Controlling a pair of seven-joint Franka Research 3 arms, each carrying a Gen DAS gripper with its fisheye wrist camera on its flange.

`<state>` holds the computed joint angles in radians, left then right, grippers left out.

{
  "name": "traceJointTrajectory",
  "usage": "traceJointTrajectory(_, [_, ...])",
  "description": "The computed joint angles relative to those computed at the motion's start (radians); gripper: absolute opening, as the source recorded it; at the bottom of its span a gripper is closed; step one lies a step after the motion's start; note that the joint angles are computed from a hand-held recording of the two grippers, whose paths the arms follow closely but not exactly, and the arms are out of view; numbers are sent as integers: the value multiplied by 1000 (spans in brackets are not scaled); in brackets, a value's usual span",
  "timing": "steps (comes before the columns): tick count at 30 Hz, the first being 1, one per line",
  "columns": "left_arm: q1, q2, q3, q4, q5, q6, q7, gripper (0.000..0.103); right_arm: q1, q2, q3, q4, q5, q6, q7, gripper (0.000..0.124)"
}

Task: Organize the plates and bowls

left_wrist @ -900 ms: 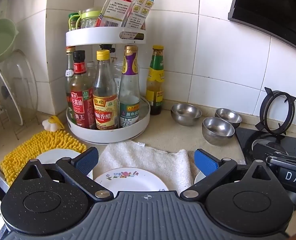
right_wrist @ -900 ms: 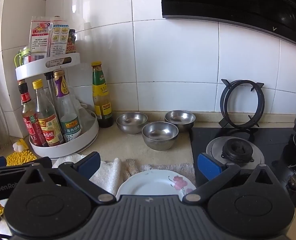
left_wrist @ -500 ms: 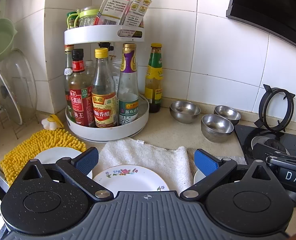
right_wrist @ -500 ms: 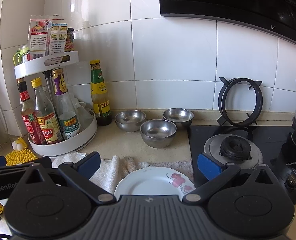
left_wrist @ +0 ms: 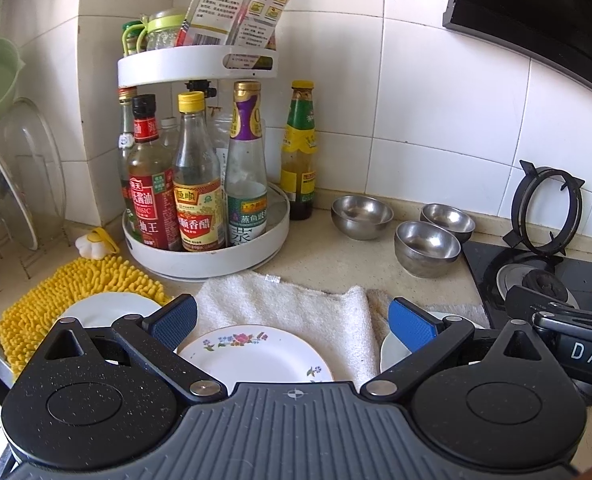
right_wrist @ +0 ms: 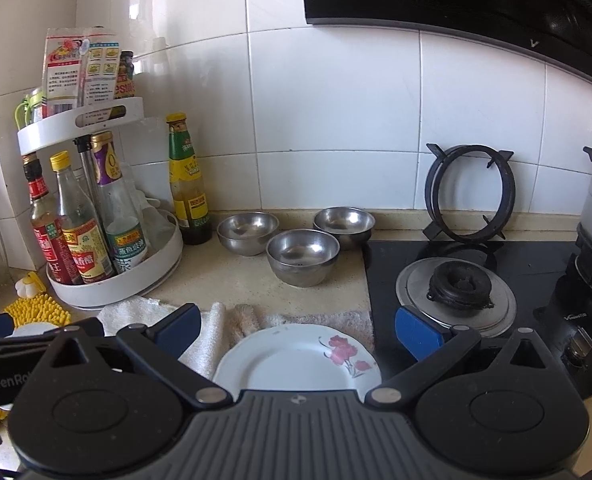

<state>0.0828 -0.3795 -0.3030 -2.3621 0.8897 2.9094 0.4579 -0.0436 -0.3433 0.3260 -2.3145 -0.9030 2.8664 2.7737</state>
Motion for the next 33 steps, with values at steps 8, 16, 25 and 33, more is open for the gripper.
traceJointTrajectory(8, [-92,40,62,4,-126,-26,202,103,24,12,-49,-31,67,-31,-91,103])
traceJointTrajectory(16, [-105,95,55,-8,-174,34,266,103,46,54,-106,-63,156,-22,-239,103])
traceJointTrajectory(25, [-190,217,98,43,-322,51,456,103,165,128,-251,-84,567,34,-652,86])
traceJointTrajectory(33, [-225,341,109,158,-431,-3,598,102,199,195,-289,-31,867,4,-932,79])
